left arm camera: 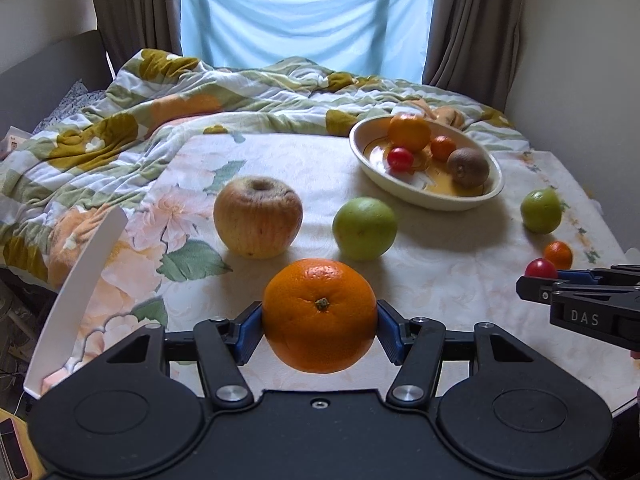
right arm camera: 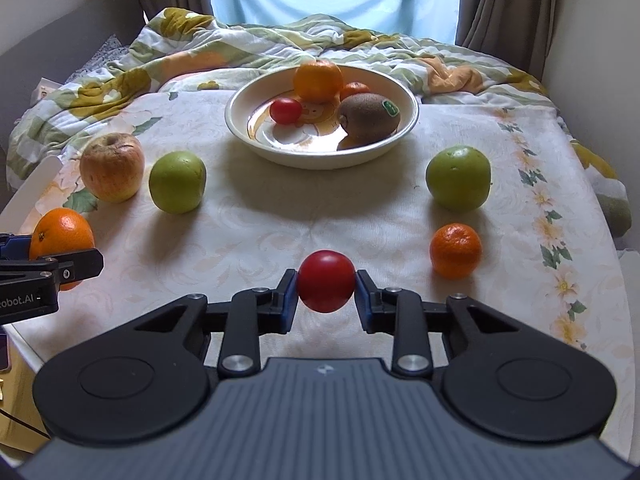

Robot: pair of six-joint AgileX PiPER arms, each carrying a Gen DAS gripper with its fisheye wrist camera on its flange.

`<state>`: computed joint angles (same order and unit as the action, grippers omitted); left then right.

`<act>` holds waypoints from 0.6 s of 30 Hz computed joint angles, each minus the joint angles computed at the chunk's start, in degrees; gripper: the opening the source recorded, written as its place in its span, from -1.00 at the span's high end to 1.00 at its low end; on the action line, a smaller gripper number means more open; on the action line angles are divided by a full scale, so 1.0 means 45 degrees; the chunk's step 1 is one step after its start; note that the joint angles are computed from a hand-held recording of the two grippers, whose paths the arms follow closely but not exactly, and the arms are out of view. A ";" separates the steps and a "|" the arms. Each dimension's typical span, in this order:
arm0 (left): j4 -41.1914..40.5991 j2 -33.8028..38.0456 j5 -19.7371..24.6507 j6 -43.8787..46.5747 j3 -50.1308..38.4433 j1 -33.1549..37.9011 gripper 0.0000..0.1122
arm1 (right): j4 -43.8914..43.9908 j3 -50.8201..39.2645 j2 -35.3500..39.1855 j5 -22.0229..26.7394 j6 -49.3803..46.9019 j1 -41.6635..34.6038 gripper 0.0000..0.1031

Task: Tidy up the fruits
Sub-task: 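Carry the orange with the left tool while the right tool carries the tomato to the bowl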

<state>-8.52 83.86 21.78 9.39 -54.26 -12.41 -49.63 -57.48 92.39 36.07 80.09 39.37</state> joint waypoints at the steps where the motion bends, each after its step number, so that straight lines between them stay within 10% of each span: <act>1: 0.0108 -0.0125 0.0147 -0.0127 -0.0084 -0.0064 -0.12 | 0.0057 0.0009 -0.0144 0.0026 -0.0131 -0.0001 0.12; 18: 0.0646 -0.0197 0.2803 -0.1700 -0.3794 -0.1007 -0.12 | 0.3183 -0.1612 -0.2230 0.1436 -0.5101 -0.1121 0.12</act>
